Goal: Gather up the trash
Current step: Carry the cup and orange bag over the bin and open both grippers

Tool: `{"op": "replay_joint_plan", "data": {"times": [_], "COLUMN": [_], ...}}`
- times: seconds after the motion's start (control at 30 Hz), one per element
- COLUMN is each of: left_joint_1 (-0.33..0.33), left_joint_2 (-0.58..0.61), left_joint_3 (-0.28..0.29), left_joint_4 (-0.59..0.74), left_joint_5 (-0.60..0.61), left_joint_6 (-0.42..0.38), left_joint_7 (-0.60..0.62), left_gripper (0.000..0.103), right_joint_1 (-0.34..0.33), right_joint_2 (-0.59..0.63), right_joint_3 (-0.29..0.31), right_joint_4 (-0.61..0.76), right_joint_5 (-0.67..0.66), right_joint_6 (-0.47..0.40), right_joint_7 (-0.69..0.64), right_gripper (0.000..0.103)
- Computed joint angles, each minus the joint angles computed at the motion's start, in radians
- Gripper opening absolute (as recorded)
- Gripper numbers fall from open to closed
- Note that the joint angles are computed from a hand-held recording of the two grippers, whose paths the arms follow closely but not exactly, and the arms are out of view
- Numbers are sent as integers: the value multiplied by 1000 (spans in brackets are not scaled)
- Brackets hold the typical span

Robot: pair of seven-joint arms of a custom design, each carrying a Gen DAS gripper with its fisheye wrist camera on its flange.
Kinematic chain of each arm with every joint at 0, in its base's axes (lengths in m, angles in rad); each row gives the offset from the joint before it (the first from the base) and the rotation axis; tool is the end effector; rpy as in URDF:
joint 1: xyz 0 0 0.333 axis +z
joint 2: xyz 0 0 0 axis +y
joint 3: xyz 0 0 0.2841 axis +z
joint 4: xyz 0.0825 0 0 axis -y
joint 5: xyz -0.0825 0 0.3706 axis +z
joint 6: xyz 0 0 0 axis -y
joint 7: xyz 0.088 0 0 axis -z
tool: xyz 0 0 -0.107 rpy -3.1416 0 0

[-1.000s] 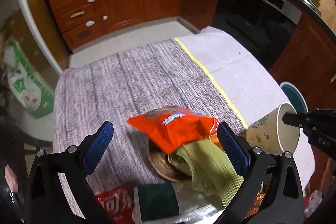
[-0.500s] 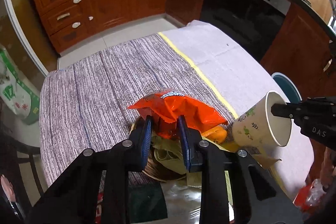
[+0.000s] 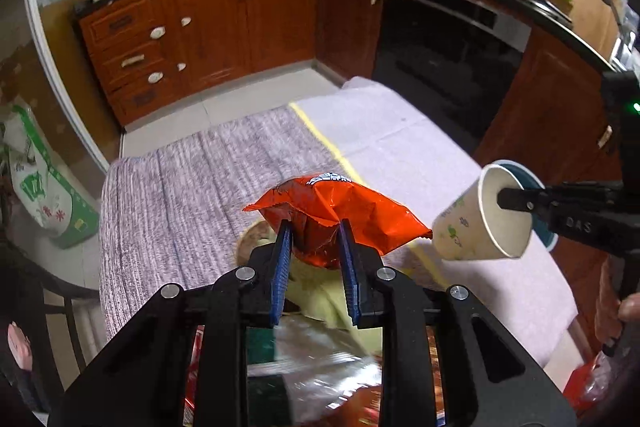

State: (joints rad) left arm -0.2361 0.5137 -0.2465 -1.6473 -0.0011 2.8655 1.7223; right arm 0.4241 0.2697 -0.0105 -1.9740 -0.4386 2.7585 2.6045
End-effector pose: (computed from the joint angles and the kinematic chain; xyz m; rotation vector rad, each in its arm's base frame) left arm 0.6335 -0.3002 0.3864 -1.2946 2.3321 -0.9006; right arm 0.5635 0.2670 0.3655 -1.6080 2.0776 -0.4006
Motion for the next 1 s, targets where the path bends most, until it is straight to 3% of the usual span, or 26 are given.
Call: {"op": "replay_joint_plan", "data": {"times": [0.17, 0.37, 0.73, 1.0], "left_joint_1": [-23, -61, -165, -269], "left_joint_2": [-48, -62, 10, 133], "left_joint_3": [-18, -31, -44, -31], "left_joint_4": [-52, -60, 58, 229], "left_joint_5": [4, 12, 50, 101], "left_joint_6": [18, 16, -61, -158], "left_joint_7": [0, -6, -9, -25], "left_gripper": [24, 24, 24, 24], "right_joint_1": [-4, -71, -284, -459], "right_joint_2": [-97, -219, -425, -520], "right_joint_3": [-26, -9, 67, 100], "right_joint_4": [-103, -236, -481, -654], "right_joint_5": [-87, -220, -391, -397], "right_joint_6": [32, 65, 138, 187], "right_joint_7": [99, 244, 444, 476], "right_gripper": [4, 4, 4, 4]}}
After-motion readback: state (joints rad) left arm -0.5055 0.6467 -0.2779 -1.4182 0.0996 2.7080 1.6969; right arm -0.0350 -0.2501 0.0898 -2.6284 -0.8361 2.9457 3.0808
